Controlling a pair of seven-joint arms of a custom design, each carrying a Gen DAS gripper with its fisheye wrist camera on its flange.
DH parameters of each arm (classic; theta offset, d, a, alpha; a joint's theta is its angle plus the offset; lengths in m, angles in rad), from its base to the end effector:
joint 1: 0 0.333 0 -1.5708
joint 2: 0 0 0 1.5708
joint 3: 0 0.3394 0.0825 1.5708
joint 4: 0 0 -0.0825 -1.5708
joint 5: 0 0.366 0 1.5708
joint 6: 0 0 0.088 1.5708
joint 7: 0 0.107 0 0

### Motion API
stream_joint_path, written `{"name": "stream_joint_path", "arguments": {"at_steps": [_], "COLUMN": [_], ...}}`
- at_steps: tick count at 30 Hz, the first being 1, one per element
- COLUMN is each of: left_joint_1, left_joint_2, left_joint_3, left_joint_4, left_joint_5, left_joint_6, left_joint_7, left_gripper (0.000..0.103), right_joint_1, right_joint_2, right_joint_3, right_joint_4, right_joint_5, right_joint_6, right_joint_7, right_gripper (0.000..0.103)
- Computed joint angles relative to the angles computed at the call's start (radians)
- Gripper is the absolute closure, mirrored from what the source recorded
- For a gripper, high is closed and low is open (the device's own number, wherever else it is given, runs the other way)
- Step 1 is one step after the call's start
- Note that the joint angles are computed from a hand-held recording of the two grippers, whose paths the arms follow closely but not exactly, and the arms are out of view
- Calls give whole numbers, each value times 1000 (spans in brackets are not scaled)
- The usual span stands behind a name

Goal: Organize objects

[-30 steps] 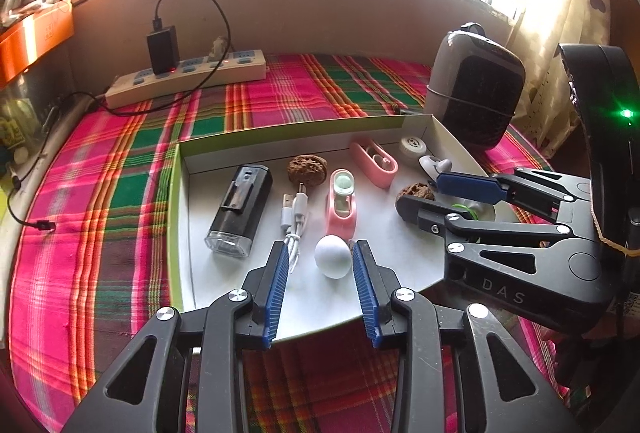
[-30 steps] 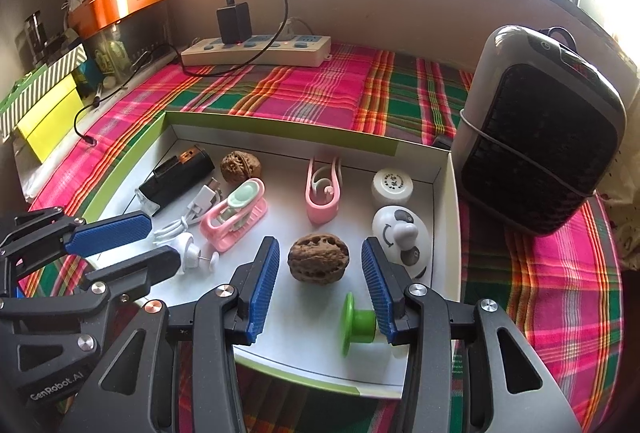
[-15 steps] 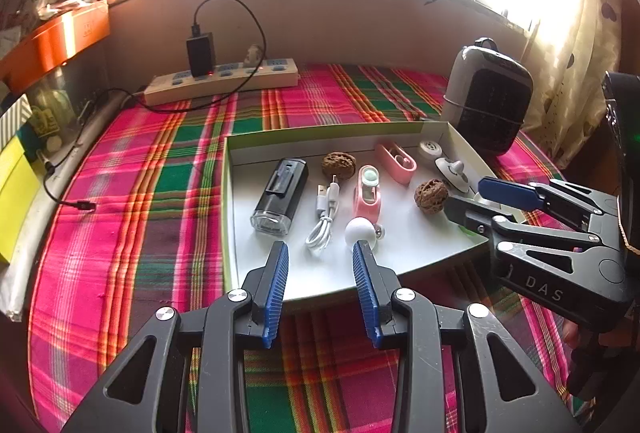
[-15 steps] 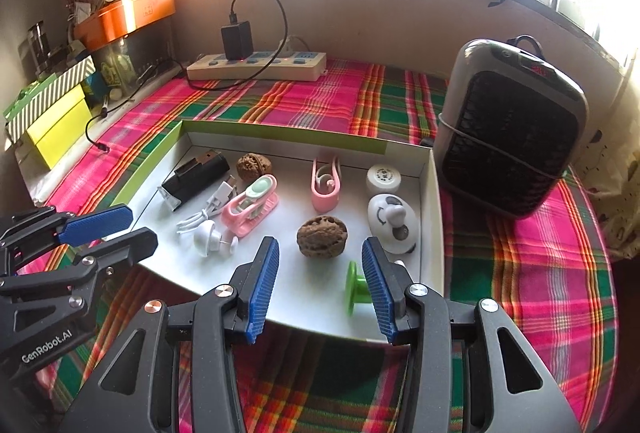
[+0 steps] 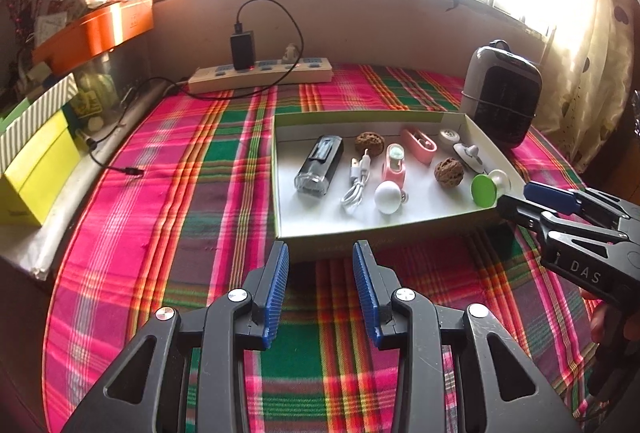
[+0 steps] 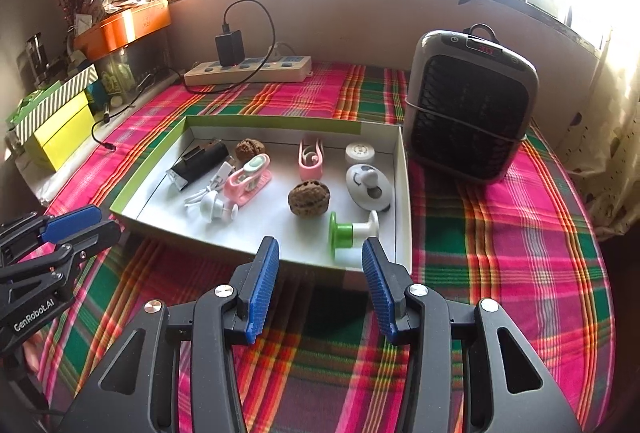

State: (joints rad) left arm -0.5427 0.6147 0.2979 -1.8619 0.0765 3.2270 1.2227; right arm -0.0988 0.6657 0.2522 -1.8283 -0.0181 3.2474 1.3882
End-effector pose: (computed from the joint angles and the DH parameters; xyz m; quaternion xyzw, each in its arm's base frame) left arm 0.6596 -0.2074 0.3206 -0.6210 0.6843 -0.2923 0.2463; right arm 0.6948 0.0774 0.3005 -0.7273 0.5709 -0.2286 0.3047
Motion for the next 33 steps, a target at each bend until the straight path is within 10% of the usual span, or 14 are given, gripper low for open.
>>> {"name": "stream_joint_path", "arguments": {"at_steps": [33], "left_joint_1": [-126], "left_joint_2": [4], "left_joint_3": [123], "left_joint_4": [-78], "left_joint_5": [90], "left_joint_6": [-52], "left_joint_7": [-184], "left_gripper": [70], "right_joint_1": [110], "right_joint_2": [-65], "right_joint_3": [-156], "right_joint_4": [-154], "right_joint_5": [24], "right_joint_6": [6], "right_joint_7": [65], "right_gripper": [55]}}
